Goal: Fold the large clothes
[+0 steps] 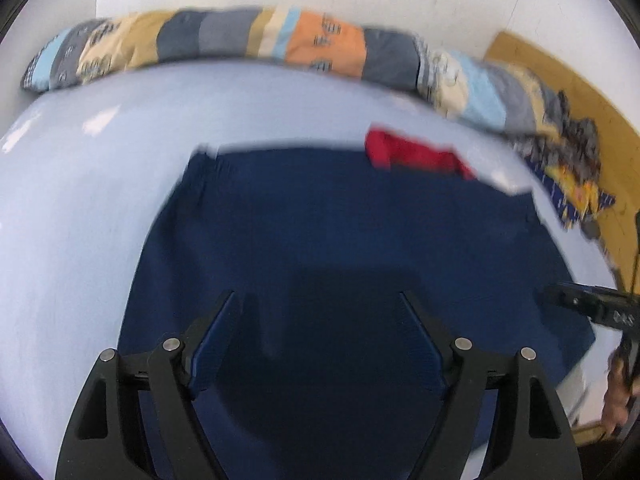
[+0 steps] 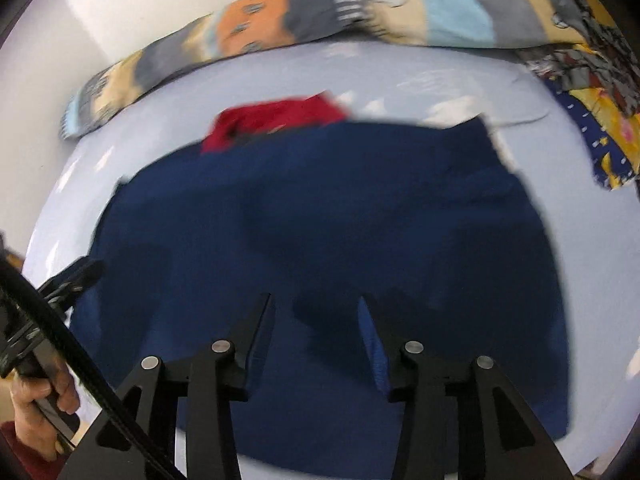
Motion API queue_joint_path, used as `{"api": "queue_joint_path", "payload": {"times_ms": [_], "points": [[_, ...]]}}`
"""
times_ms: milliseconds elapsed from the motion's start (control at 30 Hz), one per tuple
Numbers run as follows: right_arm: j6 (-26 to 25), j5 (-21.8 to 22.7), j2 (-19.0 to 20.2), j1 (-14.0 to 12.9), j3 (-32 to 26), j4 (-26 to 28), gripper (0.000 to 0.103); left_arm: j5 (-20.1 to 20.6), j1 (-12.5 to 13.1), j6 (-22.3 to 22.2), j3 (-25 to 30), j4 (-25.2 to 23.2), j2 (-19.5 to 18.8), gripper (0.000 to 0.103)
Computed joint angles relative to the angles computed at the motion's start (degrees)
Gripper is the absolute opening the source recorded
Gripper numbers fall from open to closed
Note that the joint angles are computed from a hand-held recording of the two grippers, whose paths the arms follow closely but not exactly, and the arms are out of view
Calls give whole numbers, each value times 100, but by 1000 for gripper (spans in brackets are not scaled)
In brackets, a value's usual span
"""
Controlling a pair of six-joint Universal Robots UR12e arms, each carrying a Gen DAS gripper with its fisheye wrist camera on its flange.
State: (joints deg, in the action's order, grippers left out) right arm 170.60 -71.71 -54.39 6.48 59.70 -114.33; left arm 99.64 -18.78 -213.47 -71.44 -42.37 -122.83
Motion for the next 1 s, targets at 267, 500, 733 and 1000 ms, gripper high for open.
{"api": "queue_joint_path", "payload": {"times_ms": [267,500,733,1000], "points": [[-162,-114,-342,69,748,24,62,167,-62,-407,-285,-909,185,87],[-285,-500,-584,115,1066,-837,62,1128,-482,-507,-173,-203,39,87],[-268,-741,-333,178,846,-436,70,1583,-606,-723,330,-749,-385,103],[-626,-1004,-510,297,1131,-1232,71,1839,-695,-784,445,-745,-439,103]]}}
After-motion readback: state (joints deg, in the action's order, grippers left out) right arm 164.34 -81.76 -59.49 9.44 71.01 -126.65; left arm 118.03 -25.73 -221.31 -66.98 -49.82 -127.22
